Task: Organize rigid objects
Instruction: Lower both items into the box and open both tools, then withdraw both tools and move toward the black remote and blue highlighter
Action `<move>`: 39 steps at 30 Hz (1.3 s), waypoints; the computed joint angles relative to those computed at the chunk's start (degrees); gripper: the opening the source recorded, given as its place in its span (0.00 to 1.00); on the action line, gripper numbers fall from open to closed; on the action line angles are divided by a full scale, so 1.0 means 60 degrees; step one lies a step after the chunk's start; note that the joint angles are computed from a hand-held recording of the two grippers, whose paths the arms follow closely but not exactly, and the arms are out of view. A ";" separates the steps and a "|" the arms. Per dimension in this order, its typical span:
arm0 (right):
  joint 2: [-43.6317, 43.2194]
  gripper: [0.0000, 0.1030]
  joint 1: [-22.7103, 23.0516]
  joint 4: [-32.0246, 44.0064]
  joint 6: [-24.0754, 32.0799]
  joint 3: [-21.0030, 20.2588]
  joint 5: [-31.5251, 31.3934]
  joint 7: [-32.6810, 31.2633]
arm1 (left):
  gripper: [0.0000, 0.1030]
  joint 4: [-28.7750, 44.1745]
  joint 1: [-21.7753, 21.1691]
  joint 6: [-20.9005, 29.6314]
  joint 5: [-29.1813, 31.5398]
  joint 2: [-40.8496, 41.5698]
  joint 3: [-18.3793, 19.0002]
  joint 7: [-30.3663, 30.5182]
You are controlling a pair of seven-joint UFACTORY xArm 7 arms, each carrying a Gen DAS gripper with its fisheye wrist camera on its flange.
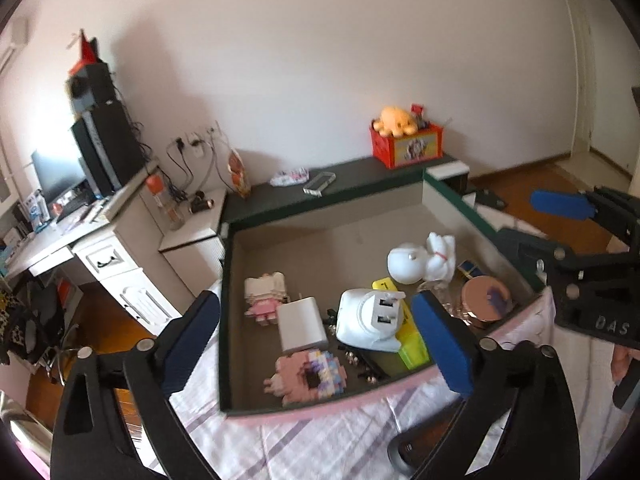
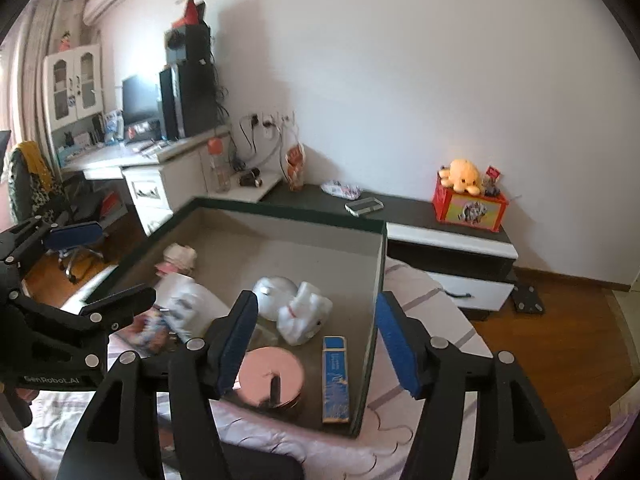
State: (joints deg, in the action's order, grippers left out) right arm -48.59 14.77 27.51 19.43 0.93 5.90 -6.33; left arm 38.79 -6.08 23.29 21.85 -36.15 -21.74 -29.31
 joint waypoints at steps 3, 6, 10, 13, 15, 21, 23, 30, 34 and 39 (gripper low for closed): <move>-0.0876 0.76 0.0186 -0.0150 0.0354 0.0080 0.0049 0.0052 | 1.00 -0.0406 -0.0281 0.0222 -0.0208 -0.1046 0.0147 -0.0036; -0.1807 0.78 0.0359 -0.0287 0.0801 0.0214 0.0137 0.0224 | 1.00 -0.0809 -0.0584 0.0528 -0.0515 -0.2042 0.0230 0.0036; -0.3149 0.81 0.0453 -0.0542 0.1465 0.0442 0.0196 0.0533 | 1.00 -0.1351 -0.1011 0.1173 -0.0914 -0.3428 0.0218 0.0220; -0.4137 0.82 0.0397 -0.0783 0.1948 0.0659 0.0134 0.0827 | 1.00 -0.1687 -0.1360 0.1677 -0.1212 -0.4303 0.0204 0.0393; -0.4669 0.82 0.0399 -0.0893 0.2375 0.0744 0.0106 0.0992 | 1.00 -0.1912 -0.1638 0.2052 -0.1438 -0.4866 0.0182 0.0497; -0.6098 0.82 0.0410 -0.1352 0.3455 0.0997 0.0078 0.1528 | 1.00 -0.2455 -0.2318 0.3304 -0.1993 -0.6139 -0.0097 0.0586; -0.6474 0.82 0.0407 -0.1557 0.3831 0.1014 0.0109 0.1714 | 1.00 -0.2609 -0.2496 0.3547 -0.2133 -0.6343 -0.0134 0.0618; -0.7336 0.82 0.0269 -0.2238 0.4815 0.0849 0.0083 0.1985 | 1.00 -0.2964 -0.2743 0.3879 -0.2356 -0.6232 -0.0330 0.0532; -0.7276 0.82 0.0168 -0.2566 0.4799 0.0636 0.0095 0.1930 | 1.00 -0.3052 -0.2910 0.3231 -0.2413 -0.5404 -0.0154 0.0696; -0.7325 0.82 -0.0035 -0.3029 0.5010 0.0262 0.0076 0.1740 | 1.00 -0.2709 -0.2880 0.1783 -0.2308 -0.3141 0.0062 0.1175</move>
State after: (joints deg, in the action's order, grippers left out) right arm -92.54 14.56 9.34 49.49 2.50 6.36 4.11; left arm 22.54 -23.35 33.99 8.01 -55.00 -21.37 -22.26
